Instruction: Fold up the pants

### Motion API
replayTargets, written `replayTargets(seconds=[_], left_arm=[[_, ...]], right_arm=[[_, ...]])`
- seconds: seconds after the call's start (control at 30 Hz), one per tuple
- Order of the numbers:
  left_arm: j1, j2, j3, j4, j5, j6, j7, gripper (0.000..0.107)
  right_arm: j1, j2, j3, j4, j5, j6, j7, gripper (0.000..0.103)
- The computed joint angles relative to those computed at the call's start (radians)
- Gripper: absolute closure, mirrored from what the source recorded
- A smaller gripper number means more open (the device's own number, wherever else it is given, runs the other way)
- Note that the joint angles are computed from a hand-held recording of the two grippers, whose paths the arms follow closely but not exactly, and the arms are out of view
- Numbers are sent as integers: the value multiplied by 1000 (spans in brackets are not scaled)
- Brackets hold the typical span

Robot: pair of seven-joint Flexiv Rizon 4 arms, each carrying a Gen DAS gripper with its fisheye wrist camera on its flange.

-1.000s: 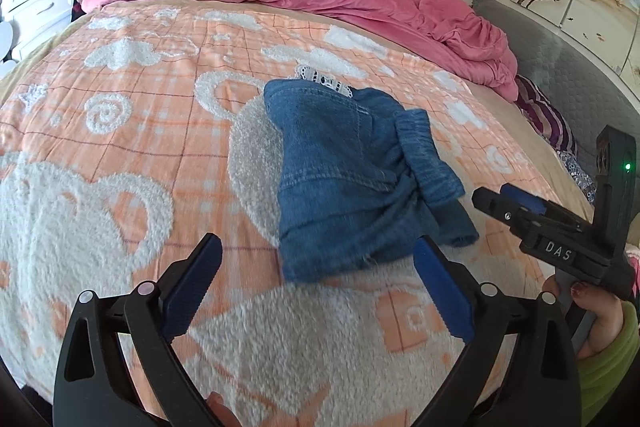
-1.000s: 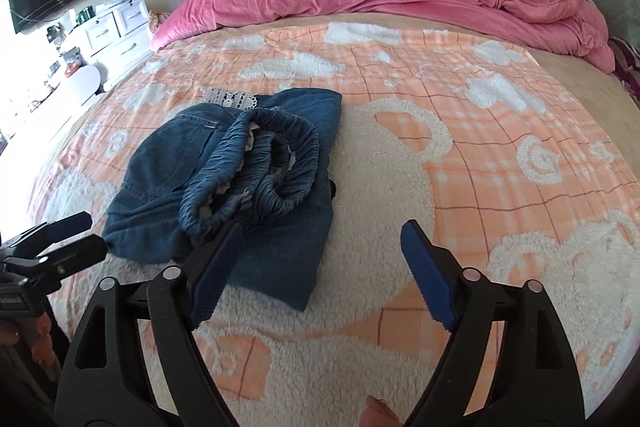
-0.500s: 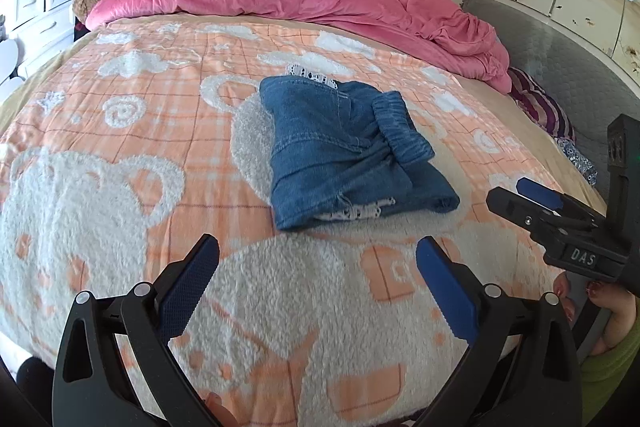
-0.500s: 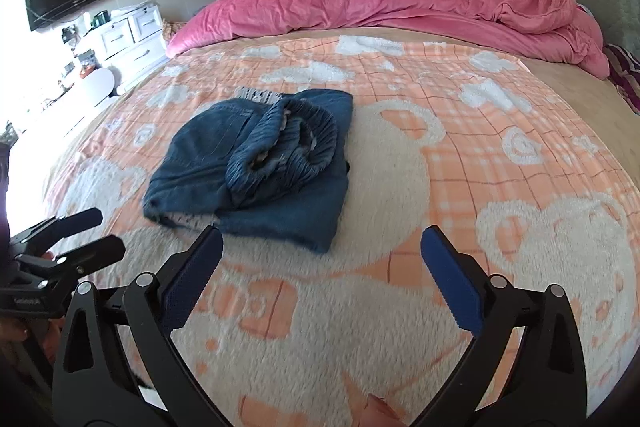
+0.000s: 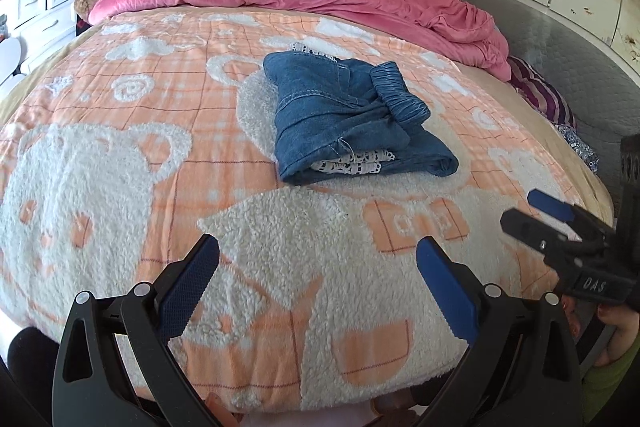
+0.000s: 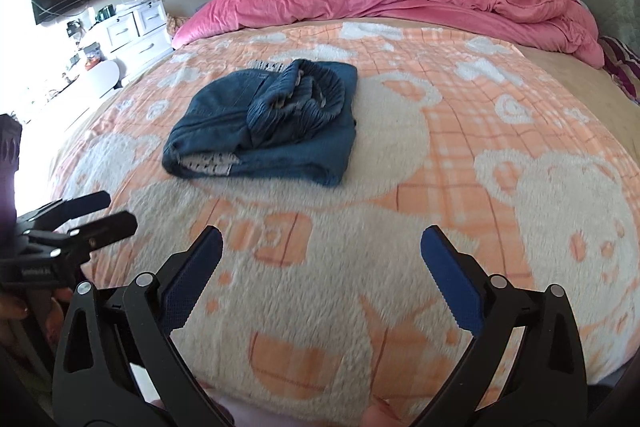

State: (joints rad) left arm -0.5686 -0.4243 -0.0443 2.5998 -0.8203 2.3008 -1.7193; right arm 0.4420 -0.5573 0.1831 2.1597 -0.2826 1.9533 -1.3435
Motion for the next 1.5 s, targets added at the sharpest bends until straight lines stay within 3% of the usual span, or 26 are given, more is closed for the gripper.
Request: replayTargets(seconds=[0.13, 0.37, 0.87, 1.5], left_arm=[[-16, -19, -6, 11, -2, 57, -32, 8], [-18, -42, -13, 9, -7, 72, -48, 8], [-13, -44, -9, 6, -4, 64, -42, 8], [-49, -43, -16, -6, -106, 46, 13, 8]], right_arm=[[51, 6, -40, 41, 52, 71, -35, 9], [124, 2, -91, 34, 123, 66, -94, 9], [148, -9, -109, 14, 170, 43, -114, 9], [168, -11, -126, 10, 195, 32, -130, 9]])
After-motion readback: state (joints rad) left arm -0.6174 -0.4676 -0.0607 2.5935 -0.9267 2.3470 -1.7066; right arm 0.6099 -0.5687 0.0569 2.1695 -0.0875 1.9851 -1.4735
